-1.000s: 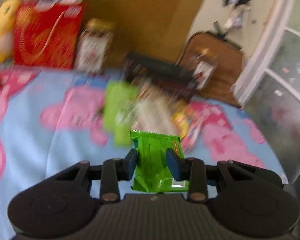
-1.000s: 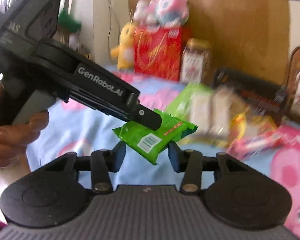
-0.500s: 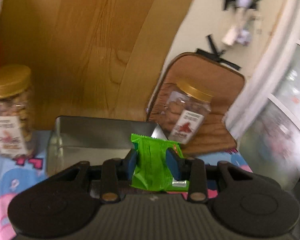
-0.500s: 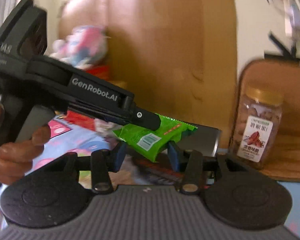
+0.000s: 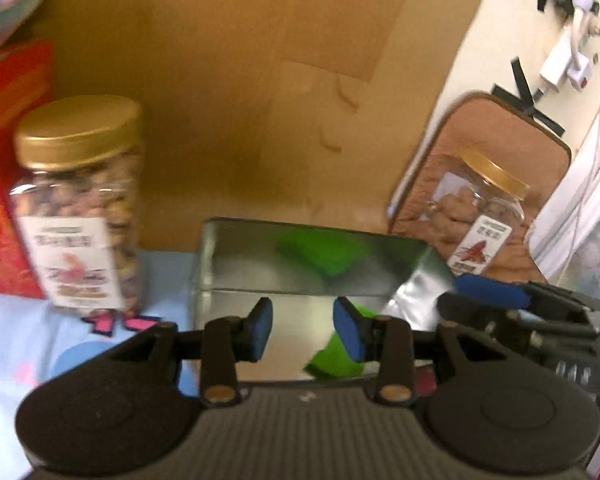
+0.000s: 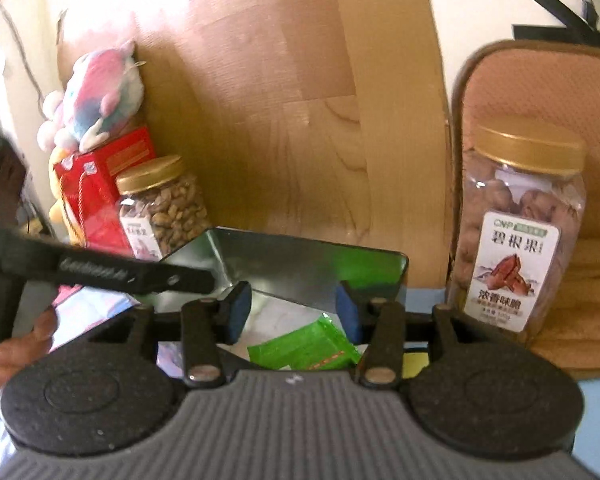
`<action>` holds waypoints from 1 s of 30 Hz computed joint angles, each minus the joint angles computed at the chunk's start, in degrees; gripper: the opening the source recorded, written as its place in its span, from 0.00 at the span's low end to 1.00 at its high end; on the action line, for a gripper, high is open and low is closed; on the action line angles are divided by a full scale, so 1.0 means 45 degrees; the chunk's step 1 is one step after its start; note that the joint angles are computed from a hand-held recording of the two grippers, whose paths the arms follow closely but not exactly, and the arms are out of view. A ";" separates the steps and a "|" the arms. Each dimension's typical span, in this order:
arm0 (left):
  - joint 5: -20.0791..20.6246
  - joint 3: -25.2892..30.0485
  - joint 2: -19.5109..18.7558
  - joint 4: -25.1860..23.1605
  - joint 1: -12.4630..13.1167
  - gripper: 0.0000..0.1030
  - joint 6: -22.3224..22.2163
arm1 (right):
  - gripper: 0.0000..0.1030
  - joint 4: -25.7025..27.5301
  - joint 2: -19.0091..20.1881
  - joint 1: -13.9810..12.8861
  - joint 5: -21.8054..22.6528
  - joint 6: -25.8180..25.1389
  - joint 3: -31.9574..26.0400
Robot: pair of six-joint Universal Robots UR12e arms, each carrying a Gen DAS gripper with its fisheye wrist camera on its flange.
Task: Organize snacks
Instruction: 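Carry the green packet into the black box and open the left gripper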
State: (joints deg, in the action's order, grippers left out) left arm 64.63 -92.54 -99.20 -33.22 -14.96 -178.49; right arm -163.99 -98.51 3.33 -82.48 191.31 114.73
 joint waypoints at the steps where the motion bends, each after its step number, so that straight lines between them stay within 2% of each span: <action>1: 0.0146 -0.0156 0.0063 0.0379 0.0079 0.34 -0.0179 | 0.48 -0.0152 -0.0007 0.0095 -0.0461 0.0131 0.0031; 3: 0.0483 -0.0367 0.0139 0.0803 0.0214 0.32 -0.0540 | 0.48 -0.0510 0.0032 0.0348 -0.1648 0.0697 0.0097; 5: -0.0066 -0.0408 0.0083 0.0811 0.0407 0.31 -0.0690 | 0.48 -0.0391 0.0057 0.0396 -0.2129 0.1291 0.0110; 6: -0.0055 -0.0377 0.0051 0.0744 0.0390 0.31 -0.0676 | 0.48 -0.0117 0.0078 0.0432 -0.2362 0.1468 0.0049; 8: 0.0449 -0.0307 0.0085 0.0612 0.0238 0.31 -0.0527 | 0.48 0.0476 0.0145 0.0454 -0.2554 0.1633 -0.0055; 11: 0.0838 -0.0577 0.0237 0.1812 0.0186 0.32 -0.0642 | 0.44 0.1167 0.0118 0.0298 -0.2329 0.2033 -0.0083; 12: 0.1141 -0.0596 0.0254 0.1973 0.0164 0.33 -0.0699 | 0.35 0.1323 0.0117 0.0267 -0.2305 0.2141 -0.0091; 15: 0.2123 -0.0245 0.0071 0.1031 -0.0049 0.34 -0.0404 | 0.33 0.1553 0.0148 0.0173 -0.2108 0.2331 -0.0132; 18: 0.2915 0.0095 -0.0189 -0.0014 -0.0326 0.33 -0.0161 | 0.26 0.1829 0.0226 0.0211 -0.2173 0.2342 -0.0260; 19: 0.3016 0.0172 -0.0247 -0.0310 -0.0353 0.21 -0.0232 | 0.24 0.1994 0.0244 0.0196 -0.2067 0.2366 -0.0305; 20: 0.2714 0.0250 -0.0305 -0.0732 -0.0294 0.15 -0.0489 | 0.24 0.2077 0.0275 0.0237 -0.2150 0.2356 -0.0341; 22: 0.2444 0.0137 -0.0209 -0.0833 -0.0174 0.13 -0.0927 | 0.23 0.2145 0.0331 0.0316 -0.2270 0.2081 -0.0408; 27: 0.3426 -0.0041 0.0079 -0.1052 -0.0519 0.14 -0.0651 | 0.22 0.2457 0.0103 0.0384 -0.2233 0.2086 -0.0333; 30: 0.3643 -0.0259 0.0307 -0.1104 -0.0601 0.14 -0.0660 | 0.23 0.2560 -0.0083 0.0497 -0.2281 0.2070 -0.0224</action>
